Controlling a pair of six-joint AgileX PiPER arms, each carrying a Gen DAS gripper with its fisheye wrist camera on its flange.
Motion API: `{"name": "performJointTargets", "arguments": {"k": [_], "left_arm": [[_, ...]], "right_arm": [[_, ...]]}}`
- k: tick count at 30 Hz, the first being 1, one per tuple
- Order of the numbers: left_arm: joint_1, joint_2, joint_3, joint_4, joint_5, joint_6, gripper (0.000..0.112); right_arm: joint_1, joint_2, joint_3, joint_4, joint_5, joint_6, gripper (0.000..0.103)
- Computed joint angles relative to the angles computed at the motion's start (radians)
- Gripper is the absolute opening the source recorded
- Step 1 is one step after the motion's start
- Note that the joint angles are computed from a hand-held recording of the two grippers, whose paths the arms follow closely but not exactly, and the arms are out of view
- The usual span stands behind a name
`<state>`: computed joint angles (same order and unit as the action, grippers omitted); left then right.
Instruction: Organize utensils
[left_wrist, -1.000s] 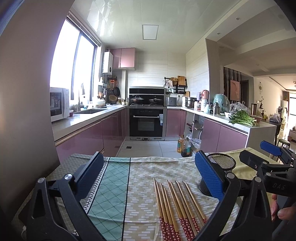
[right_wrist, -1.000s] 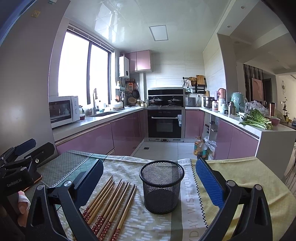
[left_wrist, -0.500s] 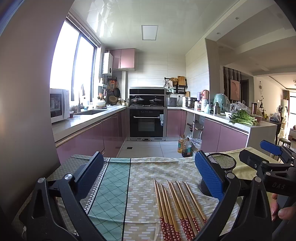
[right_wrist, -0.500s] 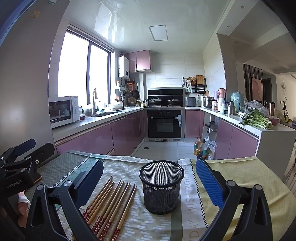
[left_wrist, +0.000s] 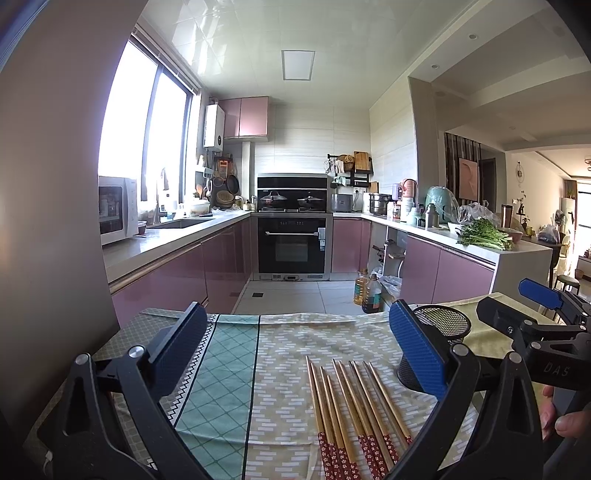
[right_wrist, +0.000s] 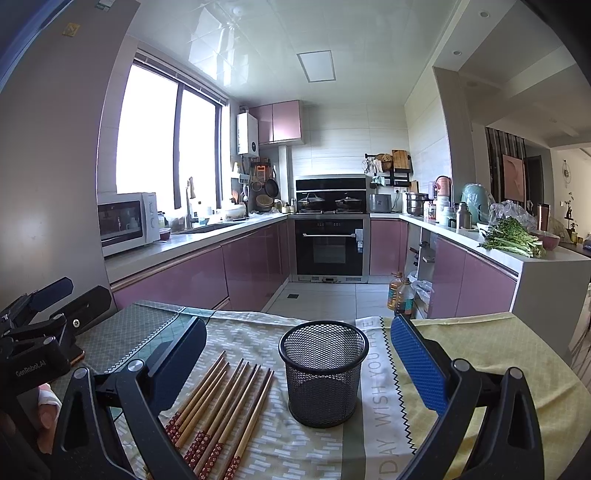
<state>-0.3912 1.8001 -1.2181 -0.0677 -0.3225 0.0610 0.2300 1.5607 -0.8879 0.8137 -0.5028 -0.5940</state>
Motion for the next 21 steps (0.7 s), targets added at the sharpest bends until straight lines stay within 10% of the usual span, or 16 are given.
{"name": "performJointTargets", "arguments": {"k": [21], "left_arm": [[-0.004, -0.001, -0.006, -0.007, 0.007, 0.005, 0.097]], "right_arm": [[-0.008, 0.001, -0.001, -0.013, 0.007, 0.013, 0.097]]}}
